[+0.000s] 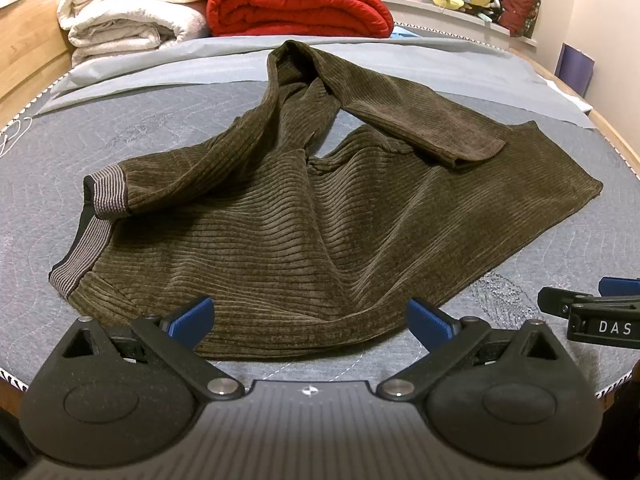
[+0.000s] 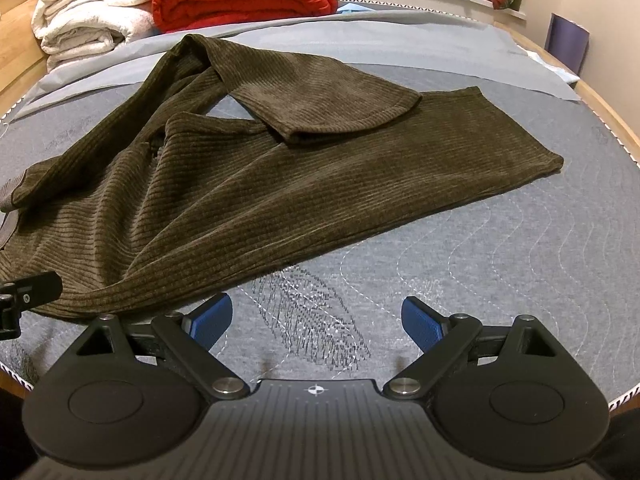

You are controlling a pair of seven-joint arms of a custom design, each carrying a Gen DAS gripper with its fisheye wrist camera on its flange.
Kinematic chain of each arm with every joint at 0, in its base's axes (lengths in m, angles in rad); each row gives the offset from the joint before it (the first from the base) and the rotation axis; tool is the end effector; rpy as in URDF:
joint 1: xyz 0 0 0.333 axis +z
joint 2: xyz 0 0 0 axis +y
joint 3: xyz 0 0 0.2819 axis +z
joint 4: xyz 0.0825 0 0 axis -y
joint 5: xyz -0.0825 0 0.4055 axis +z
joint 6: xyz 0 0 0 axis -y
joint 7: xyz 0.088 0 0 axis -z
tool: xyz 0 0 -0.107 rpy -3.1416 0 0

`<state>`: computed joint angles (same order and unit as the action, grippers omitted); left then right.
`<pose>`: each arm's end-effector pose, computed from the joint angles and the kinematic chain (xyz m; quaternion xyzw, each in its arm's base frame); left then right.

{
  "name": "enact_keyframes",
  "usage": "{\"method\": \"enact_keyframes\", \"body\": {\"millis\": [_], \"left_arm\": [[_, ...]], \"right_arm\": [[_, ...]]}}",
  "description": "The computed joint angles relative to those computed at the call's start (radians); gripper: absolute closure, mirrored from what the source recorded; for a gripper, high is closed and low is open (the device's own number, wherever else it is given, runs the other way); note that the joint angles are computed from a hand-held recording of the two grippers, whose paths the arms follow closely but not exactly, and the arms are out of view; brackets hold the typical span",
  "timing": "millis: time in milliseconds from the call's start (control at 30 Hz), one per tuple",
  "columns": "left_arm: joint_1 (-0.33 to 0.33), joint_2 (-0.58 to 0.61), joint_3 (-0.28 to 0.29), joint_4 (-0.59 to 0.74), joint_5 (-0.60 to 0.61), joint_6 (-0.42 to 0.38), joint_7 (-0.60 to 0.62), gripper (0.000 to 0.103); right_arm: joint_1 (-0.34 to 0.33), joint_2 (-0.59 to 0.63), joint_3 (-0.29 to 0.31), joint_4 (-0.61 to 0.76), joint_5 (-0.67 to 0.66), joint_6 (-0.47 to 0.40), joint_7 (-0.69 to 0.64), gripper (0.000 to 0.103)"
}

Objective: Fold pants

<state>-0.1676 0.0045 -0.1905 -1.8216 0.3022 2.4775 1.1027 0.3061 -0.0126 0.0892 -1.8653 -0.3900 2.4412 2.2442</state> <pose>0.5914 -0.2222 0.5601 -0.6427 0.6864 -0.2491 0.2319 0.5761 0.2399 0.5423 -0.6498 0.6858 -0.2286 0.2350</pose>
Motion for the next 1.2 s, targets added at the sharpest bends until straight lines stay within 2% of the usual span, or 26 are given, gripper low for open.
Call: {"method": "enact_keyframes", "body": {"millis": [1067,1133,1167,1200], "left_arm": [[0.002,-0.005,0.001,-0.011,0.011,0.005,-0.006,0.001],[0.006,-0.012,0.004,-0.019,0.029,0.033,-0.013,0.008],[0.01,-0.015,0.007,-0.019,0.022,0.047,-0.001,0.022],[0.014,-0.012,0.011,-0.009,-0.001,0.052,0.035,0.041]], "right_arm": [[0.003,0.004,-0.001,0.006,0.002,-0.012,-0.002,0.011],[0.003,0.002,0.0,0.003,-0.009,-0.007,0.008,0.011],[0.003,-0.001,0.0,-0.003,-0.021,-0.001,0.019,0.011],[0.002,-0.007,0.0,-0.011,-0.034,0.007,0.034,0.012]]}}
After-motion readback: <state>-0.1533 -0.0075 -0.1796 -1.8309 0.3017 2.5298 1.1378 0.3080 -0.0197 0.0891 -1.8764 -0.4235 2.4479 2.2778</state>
